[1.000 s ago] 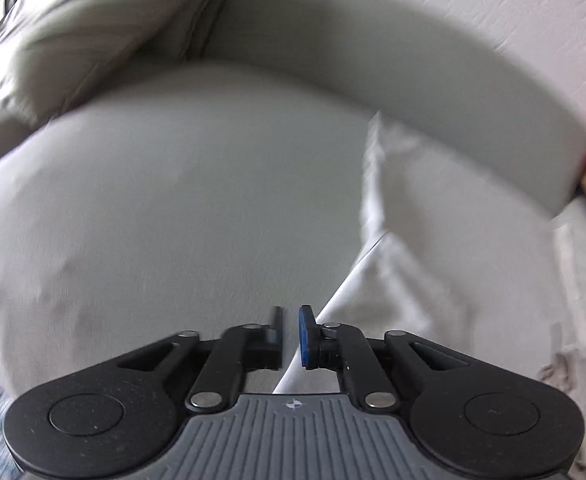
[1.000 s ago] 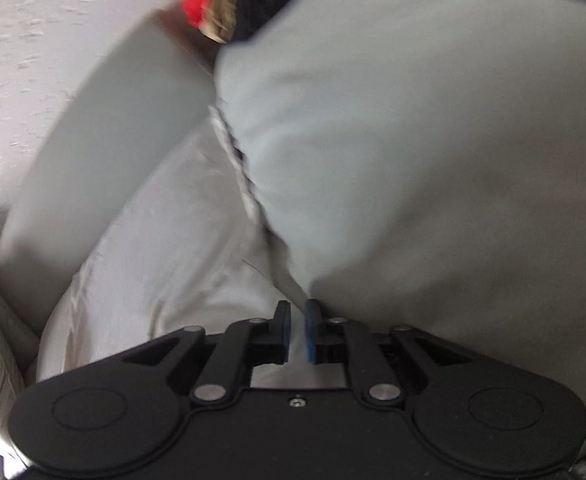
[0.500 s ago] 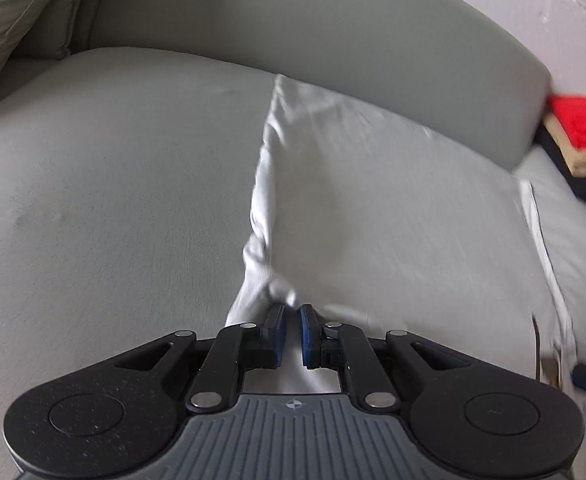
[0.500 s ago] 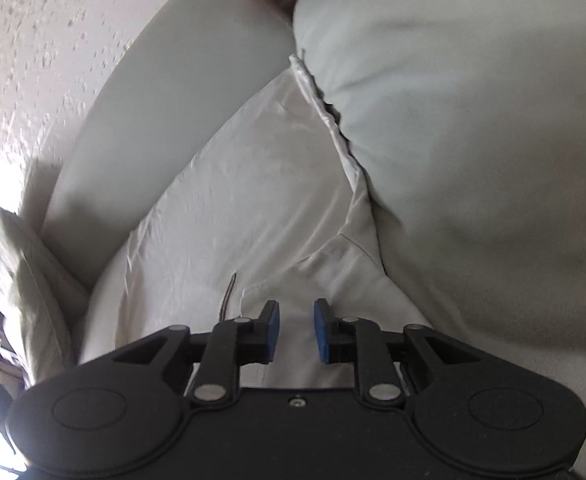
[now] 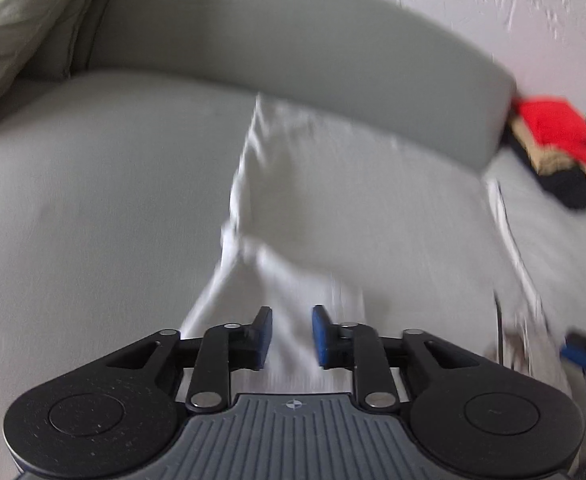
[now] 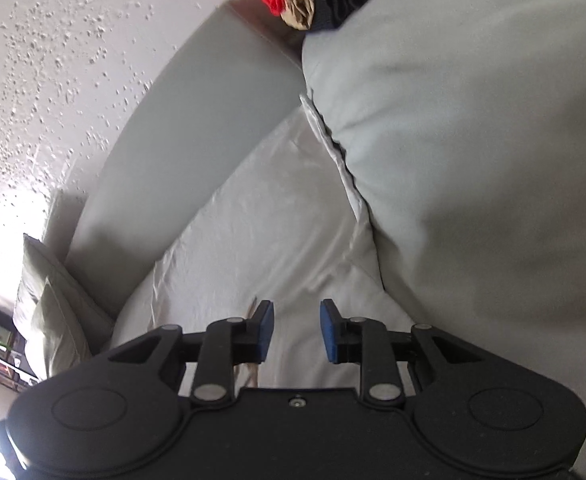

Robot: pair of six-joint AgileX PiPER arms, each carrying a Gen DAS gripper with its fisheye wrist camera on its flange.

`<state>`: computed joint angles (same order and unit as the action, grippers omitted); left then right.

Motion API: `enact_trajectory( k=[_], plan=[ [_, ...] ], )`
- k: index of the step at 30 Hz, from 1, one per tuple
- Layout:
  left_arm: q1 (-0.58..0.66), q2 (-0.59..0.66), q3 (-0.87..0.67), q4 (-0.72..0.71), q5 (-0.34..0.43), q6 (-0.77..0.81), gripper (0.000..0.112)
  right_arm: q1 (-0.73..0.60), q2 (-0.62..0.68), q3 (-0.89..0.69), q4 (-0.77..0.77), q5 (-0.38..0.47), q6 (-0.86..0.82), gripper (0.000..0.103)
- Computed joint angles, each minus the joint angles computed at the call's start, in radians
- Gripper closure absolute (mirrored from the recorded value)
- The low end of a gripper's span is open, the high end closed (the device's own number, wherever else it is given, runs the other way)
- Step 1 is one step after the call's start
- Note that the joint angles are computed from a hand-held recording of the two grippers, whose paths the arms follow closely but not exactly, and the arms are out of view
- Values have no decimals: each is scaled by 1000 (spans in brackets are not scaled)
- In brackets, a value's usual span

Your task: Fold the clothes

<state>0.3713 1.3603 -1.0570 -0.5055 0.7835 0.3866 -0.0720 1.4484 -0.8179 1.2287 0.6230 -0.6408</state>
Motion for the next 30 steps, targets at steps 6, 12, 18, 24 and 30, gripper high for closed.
enact_trajectory(
  k=[6,12,18,24,30],
  plan=[
    [70,-161,161,-23,53,53,101,15,-90,51,-230,-1,181,84],
    [211,-391,295,-102,199,179,101,8,-343,169,-417,56,286,84],
    [254,-553,384,-176,263,290,101,31,-504,250,-278,95,54,82],
    [-94,-550,390,153,98,-78,102,258,-447,202,-571,6,359,82],
    [-40,-642,418,107,212,1,101,342,-583,243,-716,100,495,82]
  ],
)
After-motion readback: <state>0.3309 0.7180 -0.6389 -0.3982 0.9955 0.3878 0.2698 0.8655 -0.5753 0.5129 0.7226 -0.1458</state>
